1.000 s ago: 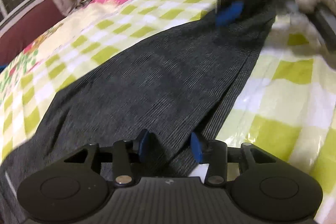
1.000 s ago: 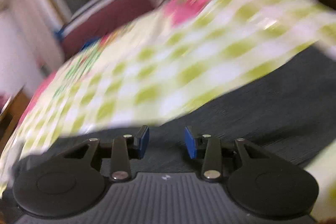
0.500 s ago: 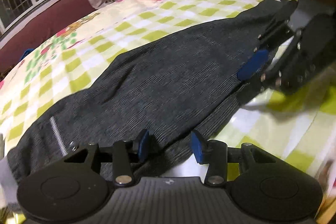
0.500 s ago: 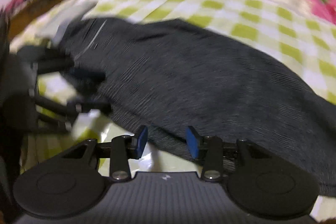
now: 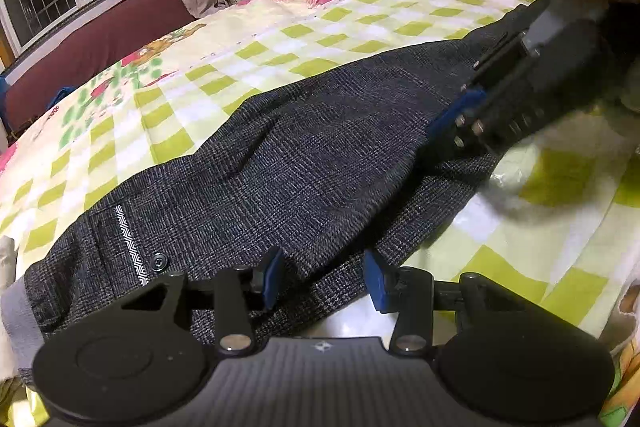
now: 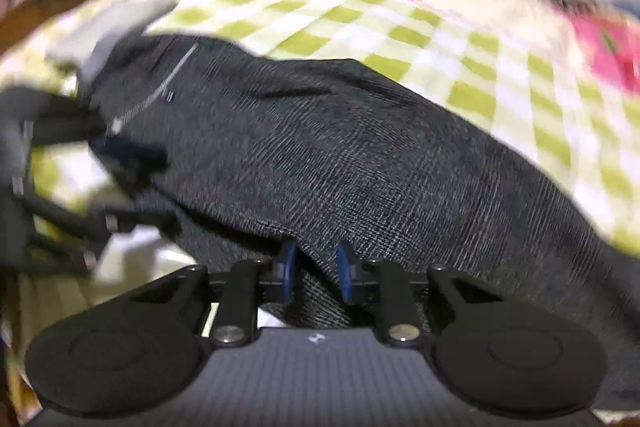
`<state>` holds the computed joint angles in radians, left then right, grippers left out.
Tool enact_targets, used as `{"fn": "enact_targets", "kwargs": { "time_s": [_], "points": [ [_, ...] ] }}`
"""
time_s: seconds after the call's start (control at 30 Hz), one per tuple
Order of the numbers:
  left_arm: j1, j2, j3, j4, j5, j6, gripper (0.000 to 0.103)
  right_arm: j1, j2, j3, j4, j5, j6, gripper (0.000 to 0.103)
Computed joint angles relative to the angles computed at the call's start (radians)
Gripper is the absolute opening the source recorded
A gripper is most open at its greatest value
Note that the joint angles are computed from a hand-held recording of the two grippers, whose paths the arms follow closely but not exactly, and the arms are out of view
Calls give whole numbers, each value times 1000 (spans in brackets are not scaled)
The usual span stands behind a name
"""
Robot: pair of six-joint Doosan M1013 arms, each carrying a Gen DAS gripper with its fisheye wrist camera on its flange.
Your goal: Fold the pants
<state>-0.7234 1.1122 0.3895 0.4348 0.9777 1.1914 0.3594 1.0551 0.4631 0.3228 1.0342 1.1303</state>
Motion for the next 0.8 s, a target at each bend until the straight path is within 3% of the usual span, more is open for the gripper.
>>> {"fn": "enact_targets", "kwargs": {
  "time_s": [0.13,0.37,0.43,0.47,0.5,0.57,0.7,0.8],
  "points": [
    [0,15,-26,0,13,15,58,10,-6,18,-14,-24,-33,27],
    [1,24,-41,30,29,48,59,40,-7,49,-10,-70,-220,34],
    [2,30,-52,50,44,39,59,47,22,-2,-35,-43,-200,28],
    [2,24,-39,60,38,22,59,45,34,-28,-27,-24,-171,13],
    [4,11,-16,64,25,1,56,43,37,-42,-14,-14,-146,10],
    [7,-23,45,52,-18,-29,41,39,5,3,15,-46,-155,9],
    [6,-76,135,49,-67,-38,39,29,-58,87,101,-29,-195,6],
    [10,-54,102,-19,7,25,40,38,-55,99,58,-9,-205,6]
  ]
}}
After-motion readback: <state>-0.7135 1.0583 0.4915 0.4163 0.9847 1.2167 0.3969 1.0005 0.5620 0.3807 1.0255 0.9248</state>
